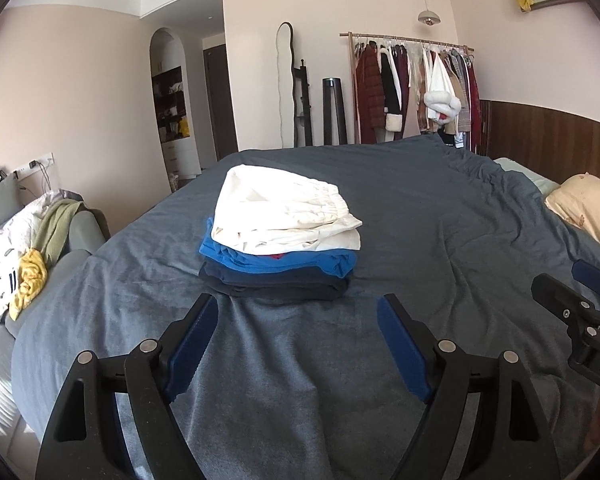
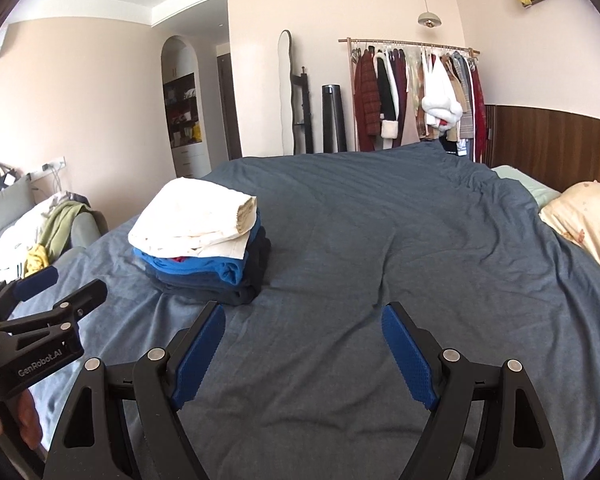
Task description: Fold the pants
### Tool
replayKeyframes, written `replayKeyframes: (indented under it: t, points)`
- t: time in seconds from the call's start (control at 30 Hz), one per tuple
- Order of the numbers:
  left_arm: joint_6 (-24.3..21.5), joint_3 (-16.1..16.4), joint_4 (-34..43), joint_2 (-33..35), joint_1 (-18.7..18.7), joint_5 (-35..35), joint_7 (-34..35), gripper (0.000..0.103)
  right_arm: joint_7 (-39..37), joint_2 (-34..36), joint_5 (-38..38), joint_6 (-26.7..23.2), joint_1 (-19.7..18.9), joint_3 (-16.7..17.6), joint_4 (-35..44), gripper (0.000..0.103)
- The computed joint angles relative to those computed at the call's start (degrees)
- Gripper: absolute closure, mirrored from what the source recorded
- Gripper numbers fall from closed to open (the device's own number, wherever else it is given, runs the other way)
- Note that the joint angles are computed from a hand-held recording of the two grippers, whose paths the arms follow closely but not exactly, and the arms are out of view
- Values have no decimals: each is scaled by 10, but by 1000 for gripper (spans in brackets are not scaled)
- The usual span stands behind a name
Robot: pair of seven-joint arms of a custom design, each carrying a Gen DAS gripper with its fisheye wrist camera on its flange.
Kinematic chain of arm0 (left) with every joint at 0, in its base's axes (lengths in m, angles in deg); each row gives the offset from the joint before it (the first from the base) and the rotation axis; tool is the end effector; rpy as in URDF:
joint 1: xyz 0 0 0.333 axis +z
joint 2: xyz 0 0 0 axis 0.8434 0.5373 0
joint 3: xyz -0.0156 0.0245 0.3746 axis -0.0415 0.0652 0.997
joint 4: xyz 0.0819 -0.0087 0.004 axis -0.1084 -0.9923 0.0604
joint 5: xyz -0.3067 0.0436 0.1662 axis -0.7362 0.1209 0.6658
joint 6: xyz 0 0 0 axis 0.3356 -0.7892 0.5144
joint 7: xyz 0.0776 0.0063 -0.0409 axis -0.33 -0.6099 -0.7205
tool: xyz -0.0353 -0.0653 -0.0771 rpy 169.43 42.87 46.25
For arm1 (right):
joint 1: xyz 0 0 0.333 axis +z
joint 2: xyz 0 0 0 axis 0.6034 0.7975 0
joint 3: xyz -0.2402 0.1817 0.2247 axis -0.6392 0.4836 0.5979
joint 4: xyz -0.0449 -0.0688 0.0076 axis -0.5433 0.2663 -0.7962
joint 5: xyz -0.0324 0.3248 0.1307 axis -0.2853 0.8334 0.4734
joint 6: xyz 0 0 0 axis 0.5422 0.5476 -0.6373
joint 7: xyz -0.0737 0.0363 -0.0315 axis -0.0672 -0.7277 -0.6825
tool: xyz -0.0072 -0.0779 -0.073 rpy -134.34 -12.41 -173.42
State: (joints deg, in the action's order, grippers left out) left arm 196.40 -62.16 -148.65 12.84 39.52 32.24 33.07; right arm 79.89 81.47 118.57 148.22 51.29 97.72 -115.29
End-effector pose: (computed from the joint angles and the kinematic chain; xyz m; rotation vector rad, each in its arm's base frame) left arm 0.5498 -0.2515 0.5829 -1.8162 1.0904 -0.5712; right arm 0.6798 0.2512 0.5606 -1.8322 0.9875 -0.5435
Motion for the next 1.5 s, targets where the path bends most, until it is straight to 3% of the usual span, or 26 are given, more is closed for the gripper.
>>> replayKeyframes:
  t: [0.17, 0.37, 0.83, 1.2, 1.5]
  points:
    - [-20, -9, -2, -7, -13, -1, -10, 21, -64, -27, 57, 18, -33, 38, -36, 22]
    - [-43, -17, 1, -10, -25, -1, -13, 20, -136, -51, 139, 21, -48, 49, -59, 22]
    - [-62, -24, 10, -8, -44, 1, -28, 15, -201, -79, 228, 1, -23, 2, -82, 22]
    - [-96, -25, 28, 9, -63, 1, -32, 0, -195, -86, 231, -6, -14, -16, -90, 22]
    - [-114, -24, 44, 20, -76, -9, -27, 0, -183, -87, 224, 0, -15, -20, -97, 22]
